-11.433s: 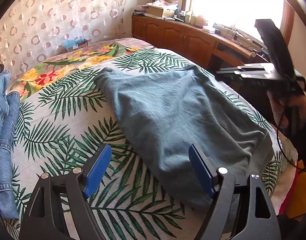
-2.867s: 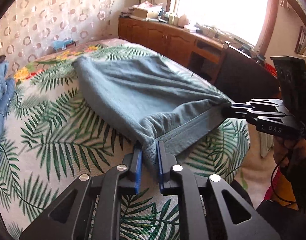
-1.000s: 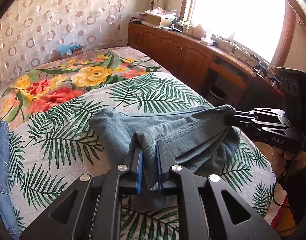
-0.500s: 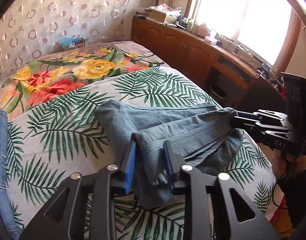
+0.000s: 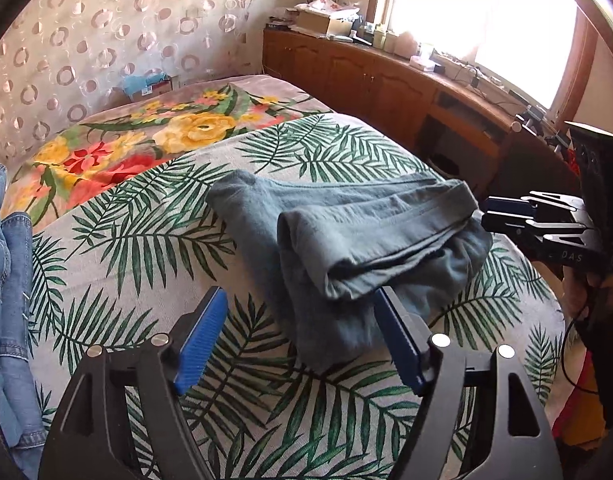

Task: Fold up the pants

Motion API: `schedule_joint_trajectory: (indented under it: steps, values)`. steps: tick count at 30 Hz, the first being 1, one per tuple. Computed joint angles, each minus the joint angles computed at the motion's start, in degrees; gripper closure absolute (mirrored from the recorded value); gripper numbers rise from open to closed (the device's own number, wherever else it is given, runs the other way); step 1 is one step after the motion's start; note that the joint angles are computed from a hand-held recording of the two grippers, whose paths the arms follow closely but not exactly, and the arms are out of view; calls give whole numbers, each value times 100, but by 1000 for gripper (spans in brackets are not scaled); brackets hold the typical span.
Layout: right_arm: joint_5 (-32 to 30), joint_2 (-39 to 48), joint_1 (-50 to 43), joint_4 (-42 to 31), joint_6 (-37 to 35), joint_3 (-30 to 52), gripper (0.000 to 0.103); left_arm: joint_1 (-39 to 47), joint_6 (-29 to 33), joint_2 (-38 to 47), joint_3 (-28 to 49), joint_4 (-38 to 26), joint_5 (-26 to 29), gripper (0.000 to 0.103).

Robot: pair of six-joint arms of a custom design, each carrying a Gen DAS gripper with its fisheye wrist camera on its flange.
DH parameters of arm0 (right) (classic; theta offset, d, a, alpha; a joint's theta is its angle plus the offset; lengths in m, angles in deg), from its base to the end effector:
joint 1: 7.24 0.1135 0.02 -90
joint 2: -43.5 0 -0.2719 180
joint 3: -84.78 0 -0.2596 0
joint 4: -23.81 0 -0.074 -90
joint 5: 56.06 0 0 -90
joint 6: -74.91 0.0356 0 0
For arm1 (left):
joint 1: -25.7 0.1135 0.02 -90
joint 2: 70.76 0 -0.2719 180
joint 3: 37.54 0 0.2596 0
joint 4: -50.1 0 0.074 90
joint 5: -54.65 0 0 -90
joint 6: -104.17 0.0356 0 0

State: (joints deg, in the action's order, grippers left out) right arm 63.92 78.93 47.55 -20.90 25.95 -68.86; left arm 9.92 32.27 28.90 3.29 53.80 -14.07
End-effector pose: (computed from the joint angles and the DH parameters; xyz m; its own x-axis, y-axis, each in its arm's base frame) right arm 0.0818 0.0851 0.1456 -0.7037 -0.0109 -0.7104 -0.1000 0.9914 0.0839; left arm 0.2479 -0.0835 0.0715 -0.6097 0.4731 -0.6359 0.6759 0.7294 -0.1054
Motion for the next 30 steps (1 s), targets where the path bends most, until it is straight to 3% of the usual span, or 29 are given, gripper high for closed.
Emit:
schedule_joint_trajectory:
  steps: [4,11,18,23,30]
  values:
    - [-66,172,-28,46,-68,14,67,-65,27,215,94,28,-199,27]
    - [-450,1249,-855,843,-1026,210,67,-297,-50,645,550,-36,-547,27]
    - [-730,1492,-1389,1287,-1761,400,67,-402,-211,783,939,-109,-653,27]
    - [-1199,1785,-1958,2067,-2314,312,67,-397,-396,1007,1203,-51,-753,27]
    - [-1109,2218,-2492,2598,-2374,344,67,-214,-619,1166,1306,87,-832,27]
